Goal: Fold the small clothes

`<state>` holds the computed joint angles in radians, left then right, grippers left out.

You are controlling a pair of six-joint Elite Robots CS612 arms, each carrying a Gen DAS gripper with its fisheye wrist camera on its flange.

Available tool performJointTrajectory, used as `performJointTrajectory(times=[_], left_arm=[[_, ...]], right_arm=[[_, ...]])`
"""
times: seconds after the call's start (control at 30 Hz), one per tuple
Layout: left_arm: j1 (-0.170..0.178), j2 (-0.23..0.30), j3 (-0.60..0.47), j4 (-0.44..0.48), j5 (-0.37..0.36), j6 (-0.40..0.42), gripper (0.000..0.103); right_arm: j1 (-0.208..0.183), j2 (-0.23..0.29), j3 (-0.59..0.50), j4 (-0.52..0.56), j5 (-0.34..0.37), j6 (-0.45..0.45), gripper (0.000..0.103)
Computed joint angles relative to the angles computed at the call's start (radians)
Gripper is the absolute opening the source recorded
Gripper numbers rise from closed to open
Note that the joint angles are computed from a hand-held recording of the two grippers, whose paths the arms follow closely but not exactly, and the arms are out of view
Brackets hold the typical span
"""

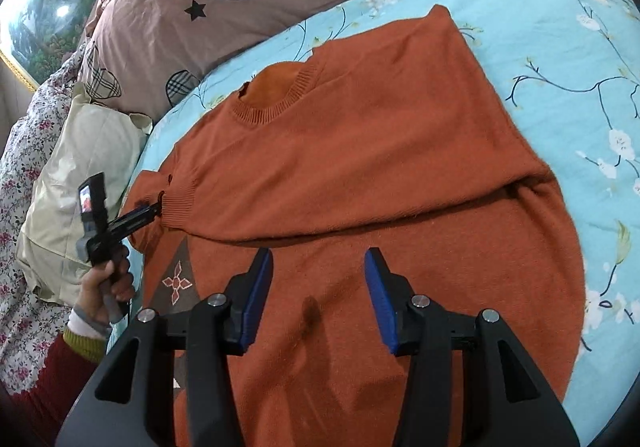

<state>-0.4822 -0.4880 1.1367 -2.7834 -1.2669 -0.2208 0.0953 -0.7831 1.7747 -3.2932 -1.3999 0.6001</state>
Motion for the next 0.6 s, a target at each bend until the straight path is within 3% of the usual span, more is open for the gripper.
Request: performJointTrajectory(times=[0.07,0.1,0.17,0.3,0.47,0.6], left_arm=[[0.011,0.01,-0.022,0.026,-0.023,-0.029,0.042],[0.014,0.01,-0.023,0.018,-0.028,-0.044,0.027],[0.021,-0.001,-0.009,0.002,-0.04,-0.075,0.006],[0.022,-0.047,0.068,-0.115,-0.127,-0.094,0.004],[-0.015,-0.099,0.137,-0.28,-0.265,-0.097,0.004],[-0.059,-0.092,0.114,-0.322,-0.366,-0.076,0.004]], right_arm=[[0.002,0.002,0.0,-0.003,0.0,-0.001,0.049],[0.003,0.002,0.001,-0.007,-0.002,0.0,0.049],[0.005,0.003,0.003,-0.02,0.002,-0.004,0.049],[0.008,0.001,0.01,-0.055,0.001,-0.007,0.049],[0.0,-0.012,0.038,-0.105,-0.018,0.021,0.049],[-0.012,-0.028,0.073,-0.134,-0.037,0.042,0.049]])
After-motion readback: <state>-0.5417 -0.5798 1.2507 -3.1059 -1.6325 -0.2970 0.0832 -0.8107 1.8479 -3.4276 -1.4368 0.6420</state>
